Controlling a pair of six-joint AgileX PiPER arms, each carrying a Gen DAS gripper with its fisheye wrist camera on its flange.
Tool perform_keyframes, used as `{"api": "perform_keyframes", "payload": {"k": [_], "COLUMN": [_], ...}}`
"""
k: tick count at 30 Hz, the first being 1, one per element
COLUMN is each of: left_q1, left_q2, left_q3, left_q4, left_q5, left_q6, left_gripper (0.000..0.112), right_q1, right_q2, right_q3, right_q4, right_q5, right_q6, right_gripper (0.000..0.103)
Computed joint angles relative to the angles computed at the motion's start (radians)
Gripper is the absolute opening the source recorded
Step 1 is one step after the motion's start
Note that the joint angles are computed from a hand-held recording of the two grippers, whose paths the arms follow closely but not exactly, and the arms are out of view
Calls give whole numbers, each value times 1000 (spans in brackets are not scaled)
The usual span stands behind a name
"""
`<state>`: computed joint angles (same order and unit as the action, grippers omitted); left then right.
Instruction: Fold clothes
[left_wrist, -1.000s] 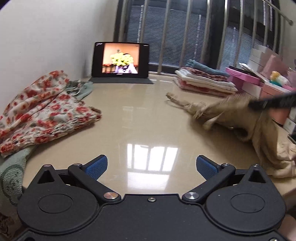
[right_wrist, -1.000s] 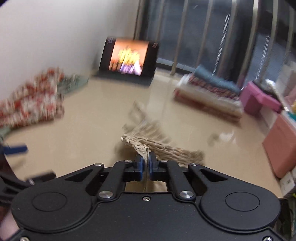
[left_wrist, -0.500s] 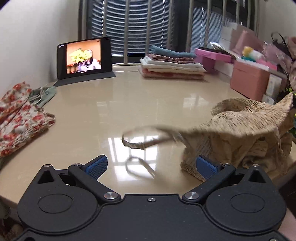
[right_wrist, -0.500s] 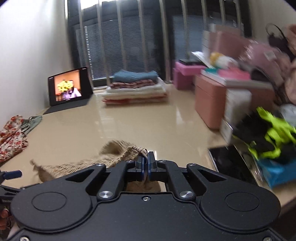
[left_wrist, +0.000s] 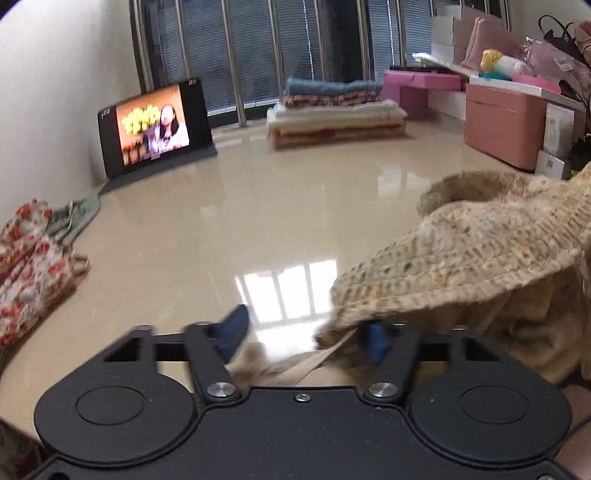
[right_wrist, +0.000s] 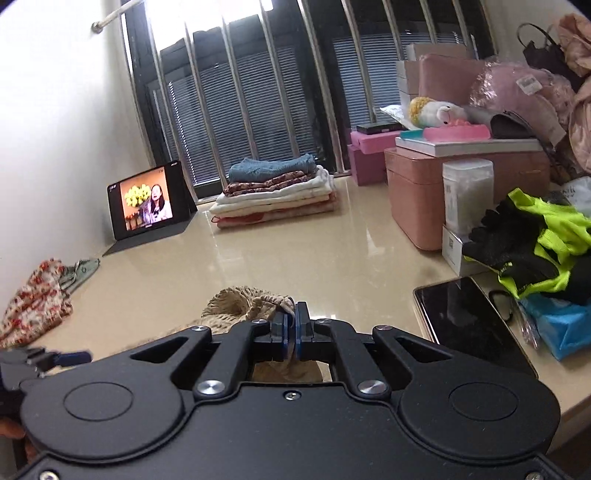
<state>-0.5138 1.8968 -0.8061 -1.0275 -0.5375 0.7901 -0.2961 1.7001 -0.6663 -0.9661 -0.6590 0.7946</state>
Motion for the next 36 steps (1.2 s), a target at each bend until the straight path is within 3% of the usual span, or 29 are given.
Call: {"api": "perform_keyframes", "payload": {"k": [3,9,13,16,20,25,30,33,35,36], "left_q1": [11,119,139,131,103,33,-17,-19,-52,-72], "left_q2": [49,69,22,-68,-212,-296,-157,-60,-34,-25], "left_q3": [-89,-342,-541,-587,-492,-224,-12,67,111,124], "left_q4": [-58,-177,-180,-72,-10,-75,-222,-206,-184,-183], "left_q5": [-9,-12,-120,-210,-236,-261,-226,-167,-197,-226], "left_q6": [111,431,648,664,712,774,710,560,487,464], "left_gripper": [8,5,5,5,5,5,6,7,10,17], "right_q1": [22,98,163,200,216,215,207,199,178,164], "right_q2": [27,104,139,99,22,1,69,137,151,150], "right_q3": [-39,-318,-606,-697,-665,-520,-358,-268,-201,-168], "right_q4": [24,34,-51,107,232,145,-80,-138,-134,-124], "right_q5": [19,139,230,226,165,143,225,285,277,261], "right_q6": [-30,-39,95,-36,-170,-173,-49,6,19,17], "right_gripper": [3,1,1,1,1,2,3,4,6,13]}}
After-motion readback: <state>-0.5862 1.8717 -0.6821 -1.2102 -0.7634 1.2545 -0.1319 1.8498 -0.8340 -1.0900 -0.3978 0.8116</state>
